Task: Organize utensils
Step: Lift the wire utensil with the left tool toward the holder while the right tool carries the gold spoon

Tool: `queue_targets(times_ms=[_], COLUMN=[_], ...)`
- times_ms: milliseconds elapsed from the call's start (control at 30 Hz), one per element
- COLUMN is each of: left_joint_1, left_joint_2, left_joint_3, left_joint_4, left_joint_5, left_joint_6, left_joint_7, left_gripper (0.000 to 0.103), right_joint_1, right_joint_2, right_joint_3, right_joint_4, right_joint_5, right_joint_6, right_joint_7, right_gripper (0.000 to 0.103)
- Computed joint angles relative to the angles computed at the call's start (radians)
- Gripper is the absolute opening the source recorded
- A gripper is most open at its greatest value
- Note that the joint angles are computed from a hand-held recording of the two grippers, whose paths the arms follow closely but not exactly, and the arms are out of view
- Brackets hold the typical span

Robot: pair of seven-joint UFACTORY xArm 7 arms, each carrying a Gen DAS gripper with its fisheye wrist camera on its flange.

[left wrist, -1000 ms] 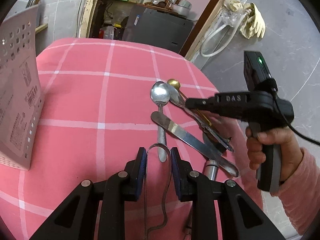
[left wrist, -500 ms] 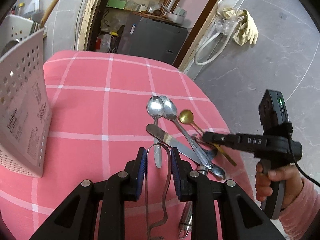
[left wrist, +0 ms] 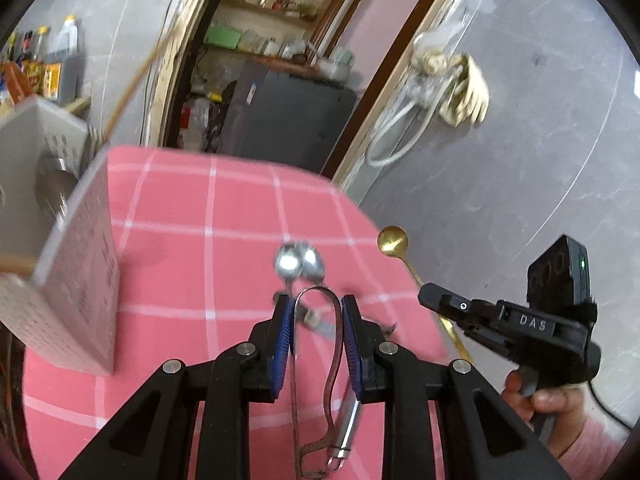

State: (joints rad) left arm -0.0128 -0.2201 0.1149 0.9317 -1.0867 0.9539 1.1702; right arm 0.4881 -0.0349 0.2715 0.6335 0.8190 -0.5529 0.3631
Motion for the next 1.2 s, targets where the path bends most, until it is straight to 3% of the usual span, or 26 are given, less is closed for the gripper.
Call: queue_targets(times_ms=[333, 533, 767, 900, 1033, 1200], left_joint_1=[0.017, 0.045, 0.088, 0.137, 0.181, 0.218], left_joint_2=[-0.065, -0.029, 0.104, 0.189, 0.248, 0.297], left_joint_3=[0.070, 0.094, 0.074, 0.045, 0.007, -0.029], left_joint_4=[0.126, 0.232, 0.367, 0.423, 0.453, 0.457], left_joint_5=[-0.087, -0.168, -0.322, -0.411, -0.485, -0.562], left_joint_6=[0.079, 0.032, -0.111, -0.144, -0.166, -0.181], left_joint_7=[-0.014, 0.002, 0.060, 0.112, 0.161, 0.228], left_gripper=[0.023, 0.023, 0.023, 0.023, 0.023, 0.023], right_joint_1=[0.035, 0.050, 0.068, 0.052, 0.053, 0.076], right_joint_2=[0.112, 0.278, 0.528, 0.654, 0.749, 0.802], right_joint_3=[-0.018, -0.046, -0.074, -0.082, -0.089, -0.106], right_joint_4=[0.197, 0.408, 0.702, 0.825, 0.915, 0.971], right_joint_5=[-0.133, -0.307, -0.525, -0.648, -0.691, -0.668], right_joint_6=[-0.239, -0.338, -0.361, -0.367, -0.350, -0.300], right_joint_7=[-0.022, 0.037, 0.088, 0.136, 0.147, 0.102], right_gripper=[0.002, 0.002, 0.002, 0.002, 0.002, 0.002])
